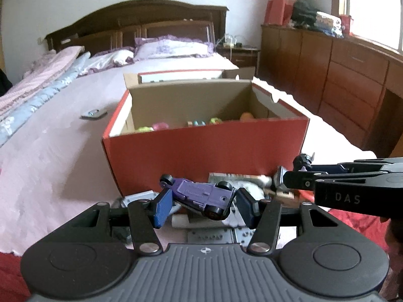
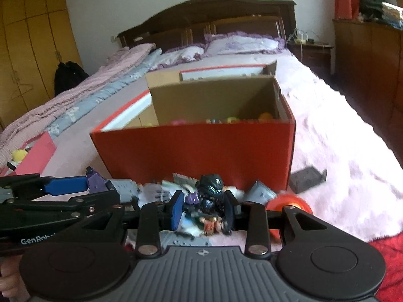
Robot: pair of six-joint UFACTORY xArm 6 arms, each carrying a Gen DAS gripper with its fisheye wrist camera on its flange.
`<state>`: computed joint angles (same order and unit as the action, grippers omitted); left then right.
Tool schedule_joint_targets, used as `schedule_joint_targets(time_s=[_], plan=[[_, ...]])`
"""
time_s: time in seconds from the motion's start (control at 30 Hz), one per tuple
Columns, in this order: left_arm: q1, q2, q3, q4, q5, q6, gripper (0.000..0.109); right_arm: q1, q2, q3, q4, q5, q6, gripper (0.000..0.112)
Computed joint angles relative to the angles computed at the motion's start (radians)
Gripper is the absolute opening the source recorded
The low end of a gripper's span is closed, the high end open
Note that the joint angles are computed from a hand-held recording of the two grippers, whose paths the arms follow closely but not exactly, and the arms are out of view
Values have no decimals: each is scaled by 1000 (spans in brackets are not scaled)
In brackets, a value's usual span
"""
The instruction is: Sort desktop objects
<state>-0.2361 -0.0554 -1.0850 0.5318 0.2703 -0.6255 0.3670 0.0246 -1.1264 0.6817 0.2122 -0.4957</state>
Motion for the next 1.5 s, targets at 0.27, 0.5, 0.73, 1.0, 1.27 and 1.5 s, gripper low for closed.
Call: schedule_joint_targets(time_s=[0.27,0.5,0.73,1.0,1.27,1.5], plan=[[9,91,-169,-57,-11,82,55,-14,64,-147,6,32,-20,37],[12,231,-376,-71,33,136,56,-32,189,-344,-89,64,55,37],[22,387,-578,-126,140,196,56,-51,386,-622,-260,148,208,37],[36,411,-607,-122,187,183,66,-55,492,-745,-348,175,338,42],[40,291,-427,-113,125,119,72,-45,346,-481,-280,40,258,49],[17,162,-204,-45,84,43,70,-42,191,-201,-266,-7,252,51]])
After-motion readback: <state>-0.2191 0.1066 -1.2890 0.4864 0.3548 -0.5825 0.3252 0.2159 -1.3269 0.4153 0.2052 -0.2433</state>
